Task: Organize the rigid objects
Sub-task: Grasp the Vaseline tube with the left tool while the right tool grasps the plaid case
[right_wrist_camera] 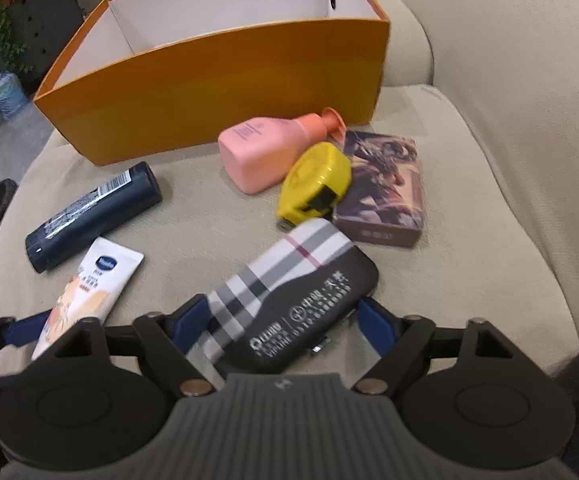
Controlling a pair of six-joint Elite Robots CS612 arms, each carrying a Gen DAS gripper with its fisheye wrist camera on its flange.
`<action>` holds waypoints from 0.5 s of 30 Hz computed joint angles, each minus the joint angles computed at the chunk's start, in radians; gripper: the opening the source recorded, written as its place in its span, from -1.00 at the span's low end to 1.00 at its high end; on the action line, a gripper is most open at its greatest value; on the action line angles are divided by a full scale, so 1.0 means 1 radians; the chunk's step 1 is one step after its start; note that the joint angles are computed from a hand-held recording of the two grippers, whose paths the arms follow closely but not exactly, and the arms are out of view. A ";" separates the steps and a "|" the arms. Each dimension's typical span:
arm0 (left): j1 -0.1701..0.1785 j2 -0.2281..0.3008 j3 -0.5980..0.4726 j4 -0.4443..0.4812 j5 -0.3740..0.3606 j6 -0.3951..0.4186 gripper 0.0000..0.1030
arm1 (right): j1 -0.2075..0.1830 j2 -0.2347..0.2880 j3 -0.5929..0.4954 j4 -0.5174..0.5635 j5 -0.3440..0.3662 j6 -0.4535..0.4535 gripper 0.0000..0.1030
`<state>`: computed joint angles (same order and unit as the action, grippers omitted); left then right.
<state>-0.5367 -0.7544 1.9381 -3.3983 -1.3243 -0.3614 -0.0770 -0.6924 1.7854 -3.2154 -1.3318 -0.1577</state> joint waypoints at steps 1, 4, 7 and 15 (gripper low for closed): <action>0.001 0.000 0.000 -0.002 -0.003 -0.001 0.02 | 0.009 0.006 -0.004 -0.010 -0.021 0.001 0.73; 0.003 0.002 0.003 -0.011 -0.008 -0.003 0.02 | 0.028 0.018 -0.018 -0.018 -0.063 -0.006 0.81; 0.003 0.001 0.005 -0.014 -0.010 0.000 0.02 | 0.041 0.033 -0.025 -0.049 -0.098 -0.071 0.67; 0.003 0.002 0.006 -0.020 -0.012 -0.006 0.03 | -0.007 0.005 0.007 0.015 0.077 -0.544 0.41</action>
<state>-0.5337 -0.7520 1.9441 -3.4183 -1.3360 -0.3673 -0.0837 -0.6878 1.7920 -3.2001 -1.2548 -0.7020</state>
